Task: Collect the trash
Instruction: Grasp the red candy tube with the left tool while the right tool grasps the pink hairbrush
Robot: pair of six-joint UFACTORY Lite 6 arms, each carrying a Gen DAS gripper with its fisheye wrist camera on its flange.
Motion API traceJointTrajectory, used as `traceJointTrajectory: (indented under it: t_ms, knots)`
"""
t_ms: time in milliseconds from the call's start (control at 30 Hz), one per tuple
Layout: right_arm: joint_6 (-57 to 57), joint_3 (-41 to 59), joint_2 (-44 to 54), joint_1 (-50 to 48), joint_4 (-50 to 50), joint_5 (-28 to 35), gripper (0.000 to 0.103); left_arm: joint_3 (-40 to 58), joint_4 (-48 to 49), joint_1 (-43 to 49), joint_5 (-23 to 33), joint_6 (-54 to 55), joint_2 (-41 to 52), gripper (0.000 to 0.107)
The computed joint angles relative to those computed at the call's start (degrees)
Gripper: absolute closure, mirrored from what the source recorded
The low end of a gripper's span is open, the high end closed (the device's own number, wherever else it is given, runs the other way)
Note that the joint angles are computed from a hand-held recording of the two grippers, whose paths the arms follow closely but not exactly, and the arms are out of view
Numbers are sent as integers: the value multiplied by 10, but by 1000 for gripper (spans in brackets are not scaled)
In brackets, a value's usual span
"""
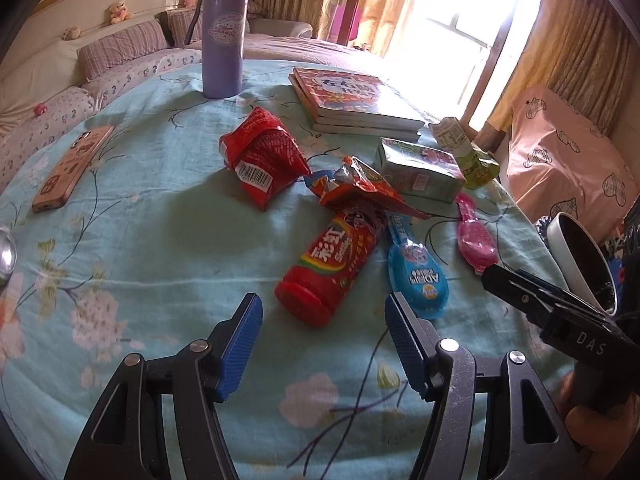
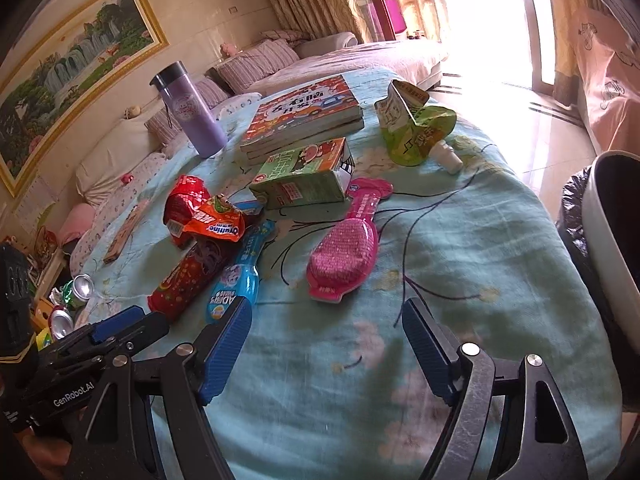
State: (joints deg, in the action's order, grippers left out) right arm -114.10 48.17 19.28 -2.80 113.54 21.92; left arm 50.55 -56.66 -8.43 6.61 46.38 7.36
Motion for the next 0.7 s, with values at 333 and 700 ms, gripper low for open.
traceJointTrajectory:
  t_ms: [333,700]
  knots:
    - [4,92,71,44,0,-69,27,93,18,-2,-11,0,107,46]
    - [-84,90,69,45,64,-92,55,90,-140,4,15,159,113,69]
